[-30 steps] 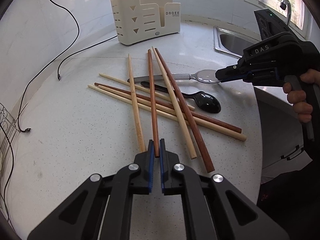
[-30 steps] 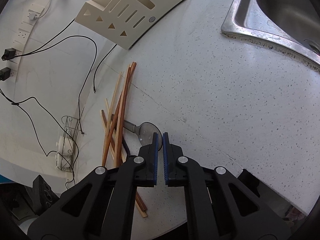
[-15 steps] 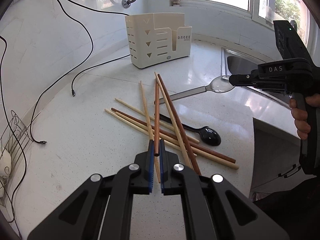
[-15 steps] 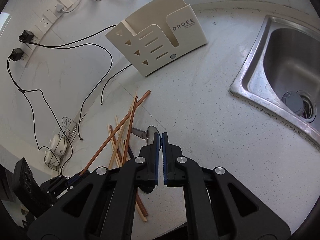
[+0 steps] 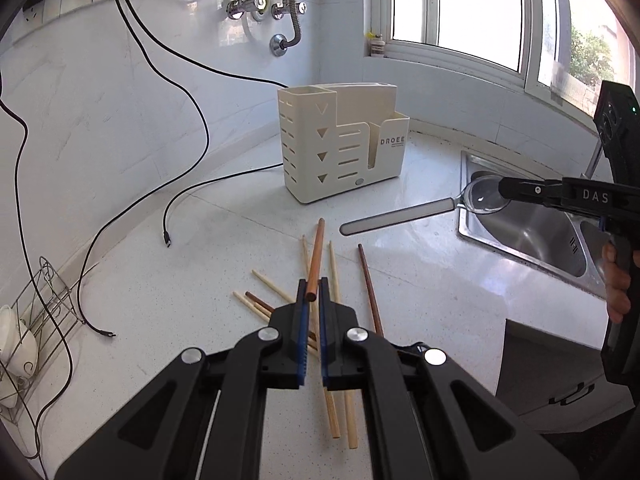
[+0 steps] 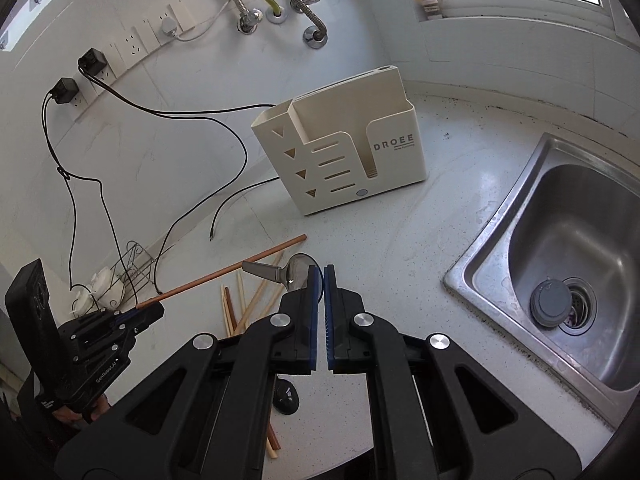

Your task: Organize utensils

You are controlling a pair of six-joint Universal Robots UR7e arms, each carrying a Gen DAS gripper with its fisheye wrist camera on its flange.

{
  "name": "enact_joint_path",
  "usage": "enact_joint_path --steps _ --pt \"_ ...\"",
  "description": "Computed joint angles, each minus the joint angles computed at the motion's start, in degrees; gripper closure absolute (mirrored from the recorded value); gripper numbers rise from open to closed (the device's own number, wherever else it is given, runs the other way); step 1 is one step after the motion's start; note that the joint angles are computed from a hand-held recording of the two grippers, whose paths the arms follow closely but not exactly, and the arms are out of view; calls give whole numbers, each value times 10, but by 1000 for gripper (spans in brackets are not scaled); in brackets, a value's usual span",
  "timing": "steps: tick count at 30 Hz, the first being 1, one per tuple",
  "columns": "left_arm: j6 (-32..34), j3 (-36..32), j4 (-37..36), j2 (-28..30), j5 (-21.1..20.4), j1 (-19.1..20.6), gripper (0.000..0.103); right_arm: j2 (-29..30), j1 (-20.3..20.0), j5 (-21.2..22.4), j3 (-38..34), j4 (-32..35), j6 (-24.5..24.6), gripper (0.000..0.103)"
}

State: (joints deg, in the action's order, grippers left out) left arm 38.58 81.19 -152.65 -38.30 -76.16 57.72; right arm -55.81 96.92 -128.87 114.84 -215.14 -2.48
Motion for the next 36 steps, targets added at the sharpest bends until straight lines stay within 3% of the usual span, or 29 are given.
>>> enact_joint_path --steps 8,16,26,28,31,36 --pt "-26 -31 -18 18 13 -17 100 -28 -10 3 -16 11 -82 100" --pt "-57 -80 -58 66 66 -49 103 -94 -47 63 -20 68 -158 100" --pt "-59 -86 -56 79 93 -38 103 -104 -73 93 -29 84 -148 100" --pt "-53 -86 -48 76 96 -28 95 -99 -73 92 -33 85 -147 100" --pt "-36 -87 -51 73 109 -11 67 -92 -73 86 -36 91 -139 100" --pt "-10 -106 -43 75 131 17 64 -79 -72 78 -44 103 -121 100"
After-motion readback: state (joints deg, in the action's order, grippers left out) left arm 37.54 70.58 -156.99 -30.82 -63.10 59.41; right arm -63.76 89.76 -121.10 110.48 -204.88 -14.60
